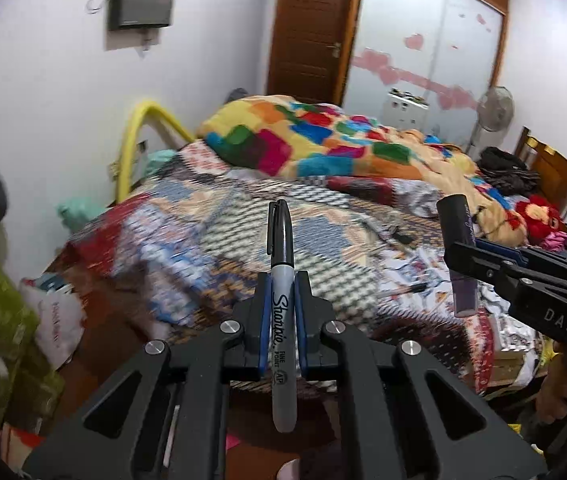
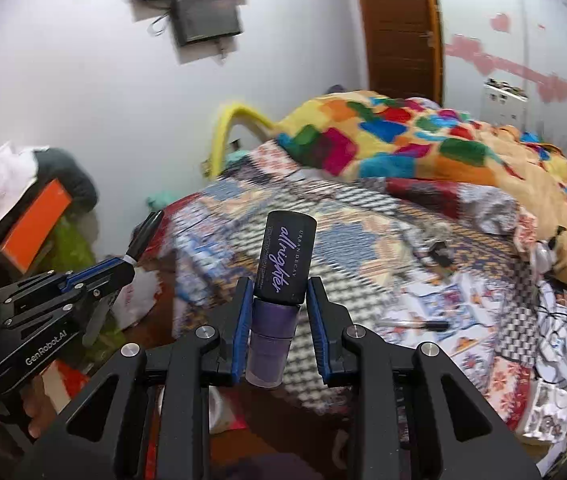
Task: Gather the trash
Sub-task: 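Lift the Sharpie with the left tool while the right tool lifts the purple tube, then carry both items over the white cup and open both tools to drop them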
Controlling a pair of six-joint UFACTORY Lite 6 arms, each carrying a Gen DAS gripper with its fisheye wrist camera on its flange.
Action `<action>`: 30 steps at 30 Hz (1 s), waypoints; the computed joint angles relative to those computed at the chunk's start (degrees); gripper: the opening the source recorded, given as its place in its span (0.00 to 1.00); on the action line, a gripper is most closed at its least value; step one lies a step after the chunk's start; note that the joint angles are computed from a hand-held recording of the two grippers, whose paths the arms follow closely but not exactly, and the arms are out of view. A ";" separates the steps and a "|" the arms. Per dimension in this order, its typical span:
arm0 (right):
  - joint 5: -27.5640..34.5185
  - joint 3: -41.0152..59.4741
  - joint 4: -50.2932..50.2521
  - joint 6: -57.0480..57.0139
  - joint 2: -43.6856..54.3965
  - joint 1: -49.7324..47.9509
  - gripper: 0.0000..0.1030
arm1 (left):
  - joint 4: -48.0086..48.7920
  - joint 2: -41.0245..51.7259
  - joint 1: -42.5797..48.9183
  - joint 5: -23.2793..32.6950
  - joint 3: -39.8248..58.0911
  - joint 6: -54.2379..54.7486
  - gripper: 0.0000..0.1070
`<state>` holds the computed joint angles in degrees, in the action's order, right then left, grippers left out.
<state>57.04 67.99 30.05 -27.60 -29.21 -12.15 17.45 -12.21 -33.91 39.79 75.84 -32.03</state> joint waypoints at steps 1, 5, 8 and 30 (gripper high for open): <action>-1.25 -1.12 -2.21 3.33 -1.05 4.36 0.24 | -0.80 -3.45 1.63 0.17 -3.32 0.89 0.09; -5.42 -4.04 -10.74 15.20 -2.92 18.51 0.24 | -5.57 -12.32 8.68 1.37 -11.31 6.62 0.09; -8.06 -5.40 -18.23 25.51 -2.79 29.58 0.24 | -10.08 -17.41 15.42 2.16 -16.24 12.77 0.09; -21.76 -10.55 -22.66 39.90 23.92 58.40 0.24 | -43.98 -10.63 53.94 -4.36 -43.80 62.96 0.09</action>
<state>35.28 57.45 7.39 12.30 -5.29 46.25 -26.53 -22.84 20.03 35.43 32.04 30.93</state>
